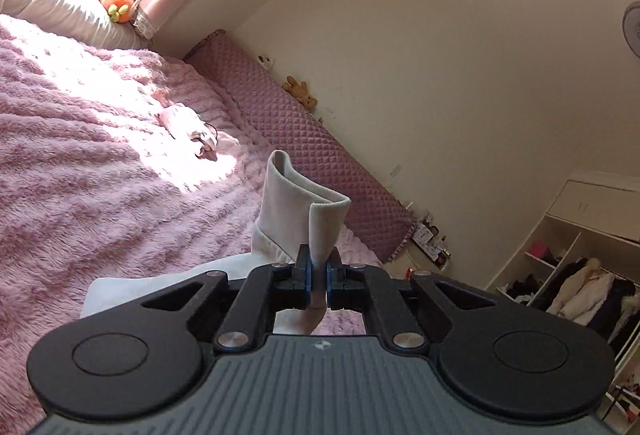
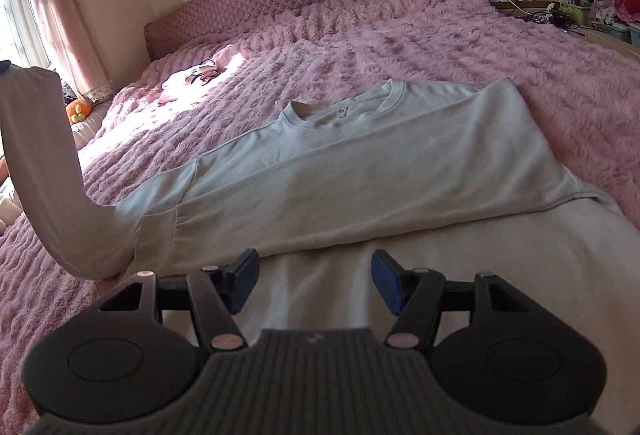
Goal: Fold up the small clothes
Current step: 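Grasp the other sleeve cuff with the left tool and fold it across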
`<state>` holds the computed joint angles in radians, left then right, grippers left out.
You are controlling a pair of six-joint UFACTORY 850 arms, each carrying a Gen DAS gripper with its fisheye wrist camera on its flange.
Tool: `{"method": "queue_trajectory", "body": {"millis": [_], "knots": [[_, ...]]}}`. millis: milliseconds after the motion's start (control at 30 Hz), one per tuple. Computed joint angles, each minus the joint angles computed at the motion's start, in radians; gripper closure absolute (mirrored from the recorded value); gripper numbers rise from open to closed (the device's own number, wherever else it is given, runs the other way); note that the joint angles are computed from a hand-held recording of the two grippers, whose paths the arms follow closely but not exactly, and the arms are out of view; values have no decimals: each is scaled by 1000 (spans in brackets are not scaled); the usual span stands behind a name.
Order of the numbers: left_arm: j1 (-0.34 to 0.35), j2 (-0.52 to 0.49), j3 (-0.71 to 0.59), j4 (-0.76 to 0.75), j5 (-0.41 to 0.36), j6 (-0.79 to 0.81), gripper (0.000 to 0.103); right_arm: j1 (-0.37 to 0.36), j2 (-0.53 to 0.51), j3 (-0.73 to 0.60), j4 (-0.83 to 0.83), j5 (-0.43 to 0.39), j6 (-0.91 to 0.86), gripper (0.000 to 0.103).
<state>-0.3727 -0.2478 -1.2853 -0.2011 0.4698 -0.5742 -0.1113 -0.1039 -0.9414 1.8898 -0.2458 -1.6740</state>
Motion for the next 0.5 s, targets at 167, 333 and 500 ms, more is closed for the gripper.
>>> {"method": "queue_trajectory", "body": {"millis": [167, 333, 500], "knots": [[-111, -137, -127, 187, -25, -112, 97, -82, 41, 44, -111, -32, 100, 44], [-195, -309, -275, 405, -67, -341, 97, -163, 71, 76, -154, -61, 102, 44], [-260, -469, -447, 554, -205, -418, 97, -235, 91, 109, -138, -84, 70, 44]]}}
